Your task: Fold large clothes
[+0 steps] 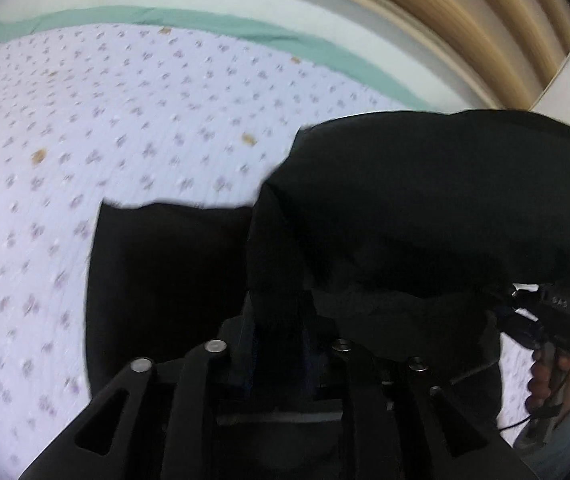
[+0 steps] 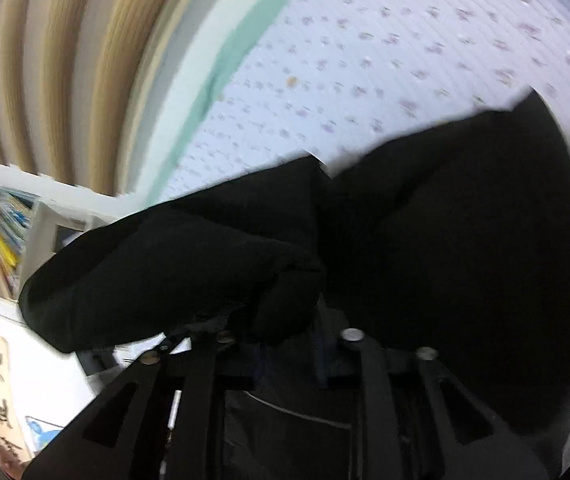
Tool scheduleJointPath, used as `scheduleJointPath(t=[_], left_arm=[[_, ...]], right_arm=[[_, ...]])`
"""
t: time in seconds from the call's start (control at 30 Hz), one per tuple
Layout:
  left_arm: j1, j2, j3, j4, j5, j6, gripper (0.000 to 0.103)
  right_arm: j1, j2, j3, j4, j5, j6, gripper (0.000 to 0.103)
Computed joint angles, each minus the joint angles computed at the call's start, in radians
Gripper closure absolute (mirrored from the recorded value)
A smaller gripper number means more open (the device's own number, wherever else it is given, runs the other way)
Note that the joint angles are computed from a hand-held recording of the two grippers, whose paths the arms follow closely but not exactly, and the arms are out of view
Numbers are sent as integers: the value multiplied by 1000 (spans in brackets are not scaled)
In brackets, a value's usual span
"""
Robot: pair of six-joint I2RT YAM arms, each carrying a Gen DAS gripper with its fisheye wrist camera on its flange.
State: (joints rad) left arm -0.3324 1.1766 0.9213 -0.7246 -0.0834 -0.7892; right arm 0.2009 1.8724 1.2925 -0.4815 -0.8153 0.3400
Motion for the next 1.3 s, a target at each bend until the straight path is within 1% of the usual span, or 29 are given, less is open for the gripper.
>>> scheduleJointPath(t=[0.03, 0.07, 0.1, 0.13, 0.2, 0.27, 0.33, 0.37, 0.43, 0.47, 0.5, 0.53, 0.57, 0.63, 0.67, 0.73, 0.77, 0.83, 0.87, 0.93, 1.0, 1.1, 1.2, 1.3], left_arm=[[-15, -8, 7, -39, -6, 1, 77], [-43, -26, 12, -105, -29, 0, 77], [-63, -42, 14, -146, -45, -5, 77], [-98, -81, 9, -211, -65, -19, 76], [-156, -167, 4, -324, -81, -70, 73], [-195, -219, 24, -402, -108, -112, 72], [-239, -238, 95, -475, -174, -150, 72], [-249, -231, 148, -489, -211, -148, 72], [-250, -203, 235, -468, -254, -117, 71], [-265, -174, 288, -454, -278, -106, 69], [-244, -128, 350, -409, -284, -43, 67], [-223, -86, 393, -381, -284, 2, 65], [-195, -25, 446, -346, -281, 59, 65], [-138, 82, 514, -283, -246, 140, 65], [-113, 150, 548, -265, -231, 167, 65], [-108, 237, 587, -283, -218, 162, 65], [-108, 263, 574, -279, -201, 154, 65], [-157, 240, 480, -233, -190, 106, 65], [-208, 209, 415, -207, -208, 55, 65], [-258, 171, 320, -163, -207, -5, 65], [-334, 142, 225, -131, -211, -111, 65], [-382, 142, 163, -123, -179, -231, 67], [-407, 157, 59, -61, -150, -366, 68], [-430, 138, -26, 12, -142, -436, 68]], right_arm=[[-10, -14, -19, -26, 23, -24, 69], [-19, -34, -37, -56, 45, -51, 63], [-36, -65, -62, -94, 74, -94, 58], [-54, -98, -88, -128, 101, -134, 49], [-97, -176, -130, -207, 139, -219, 48], [-126, -236, -146, -270, 182, -277, 47], [-135, -313, -138, -320, 222, -305, 47], [-132, -347, -120, -337, 230, -308, 47], [-80, -404, -63, -335, 263, -285, 47], [-36, -413, -22, -321, 289, -270, 46], [13, -415, 28, -316, 324, -267, 44], [81, -398, 95, -311, 391, -270, 37], [131, -380, 143, -306, 448, -274, 34], [239, -286, 266, -277, 558, -267, 34], [273, -232, 319, -270, 578, -254, 34], [328, -127, 413, -293, 620, -229, 34], [346, -97, 430, -308, 629, -221, 34], [378, -61, 405, -313, 629, -202, 34], [389, -73, 352, -301, 629, -197, 35], [410, -113, 231, -268, 646, -193, 34], [434, -144, 113, -222, 665, -189, 35], [470, -147, -22, -161, 703, -196, 35], [507, -144, -131, -54, 785, -196, 35], [531, -177, -228, 26, 831, -212, 35]])
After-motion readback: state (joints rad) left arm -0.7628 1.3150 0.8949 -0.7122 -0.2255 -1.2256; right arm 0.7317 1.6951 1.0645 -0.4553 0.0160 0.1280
